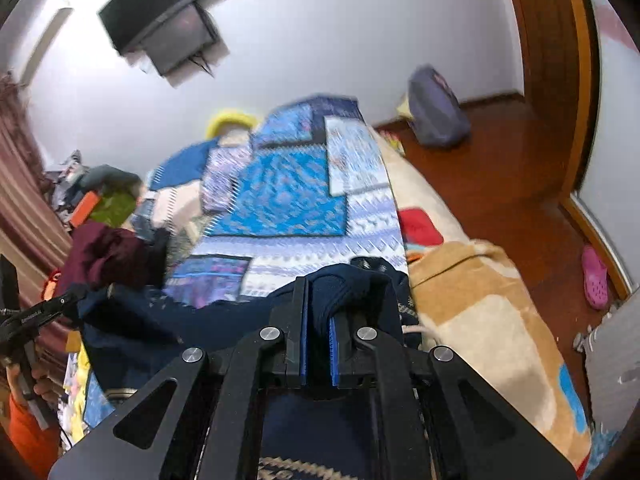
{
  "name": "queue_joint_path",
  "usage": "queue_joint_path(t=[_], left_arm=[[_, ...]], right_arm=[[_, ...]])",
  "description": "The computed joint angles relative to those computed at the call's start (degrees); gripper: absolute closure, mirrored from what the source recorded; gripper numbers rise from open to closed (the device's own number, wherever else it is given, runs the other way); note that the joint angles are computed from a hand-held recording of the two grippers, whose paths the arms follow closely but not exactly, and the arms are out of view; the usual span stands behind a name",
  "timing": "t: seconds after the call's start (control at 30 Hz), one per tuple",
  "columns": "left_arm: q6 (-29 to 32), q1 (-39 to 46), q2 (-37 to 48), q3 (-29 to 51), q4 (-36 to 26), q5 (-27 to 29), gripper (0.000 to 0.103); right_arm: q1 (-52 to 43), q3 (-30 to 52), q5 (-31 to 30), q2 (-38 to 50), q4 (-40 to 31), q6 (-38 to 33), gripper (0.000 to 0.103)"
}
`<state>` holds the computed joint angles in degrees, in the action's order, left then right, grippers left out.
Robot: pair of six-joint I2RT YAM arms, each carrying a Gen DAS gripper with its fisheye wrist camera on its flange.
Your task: Fold large clothes
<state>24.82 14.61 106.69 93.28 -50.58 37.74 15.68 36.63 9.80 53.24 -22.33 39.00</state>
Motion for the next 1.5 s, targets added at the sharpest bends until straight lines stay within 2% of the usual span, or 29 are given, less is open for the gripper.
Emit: queue_joint_path(t=[0.1,0.2,0.37,0.43,0.5,0.53,0.6,0.7,0.77,0.87,1.0,1.2,1.3,1.4,1.5], left_arm=[[-1.0,-2.5,7.3,4.4,-1.3,-4.2,0.096],[-1.3,-3.8,12.0,6.6,-1.7,-8.1,0.090],[1.1,-3.6,11.4,6.8,-3.8,-8.5,0.082],[1.9,-3.6,9.7,6.1,-2.8,-9.4,0.069],[1.6,-3.3,4.6,1.7,2.7,-11.0,0.035],[1.6,-2.8,1.6,-0.8,6.2,-10.6,0.031],[1.9,-2.2,-1.0,-2.1,8.4,-9.9,0.023],[3.6,-1.2,-4.0,-3.6,8.7,-8.6,0.023],[4.8,-1.1,-5.7,-5.5,8.6,-8.3,0.023],[8.1,-1.4,-6.9,-7.9,6.1,-8.0,0.022],[11.0,-3.1,-7.6,-14.5,5.2,-9.6,0.022],[10.0,-5.2,-5.0,-24.0,9.8,-13.4,0.022],[11.9,-4.5,-6.4,-31.2,17.6,-14.1,0.021],[14.3,-3.5,-10.8,-36.8,22.8,-15.2,0.017],[16.0,-0.6,-11.7,-37.0,21.3,-13.4,0.017]], right_arm=[[-3.1,1.2,-4.4,6.3,0.8,-0.7,0.094],[-5.6,4.6,-9.4,12.8,-3.0,-2.3,0.091],[-10.4,4.2,-15.6,9.8,-6.2,-4.1,0.089],[-11.6,5.2,-14.7,8.0,-9.1,-4.8,0.085],[-10.9,7.0,-9.4,6.9,-12.3,-5.6,0.064],[-10.8,7.4,-6.5,5.0,-14.2,-6.4,0.060],[-10.7,7.8,-3.0,1.9,-16.5,-6.7,0.056],[-7.9,9.1,1.6,0.3,-20.3,-7.3,0.055],[-2.4,10.1,5.8,0.5,-22.0,-6.2,0.055],[5.3,10.5,8.2,2.8,-20.4,-4.9,0.055],[15.4,10.7,9.3,9.7,-14.1,-2.5,0.053],[21.6,9.8,7.2,23.4,-2.9,1.7,0.053],[21.8,8.0,6.5,28.3,-0.1,5.5,0.048],[22.4,4.3,6.8,26.4,2.6,6.9,0.042],[22.7,2.8,7.5,23.4,0.9,7.7,0.040]])
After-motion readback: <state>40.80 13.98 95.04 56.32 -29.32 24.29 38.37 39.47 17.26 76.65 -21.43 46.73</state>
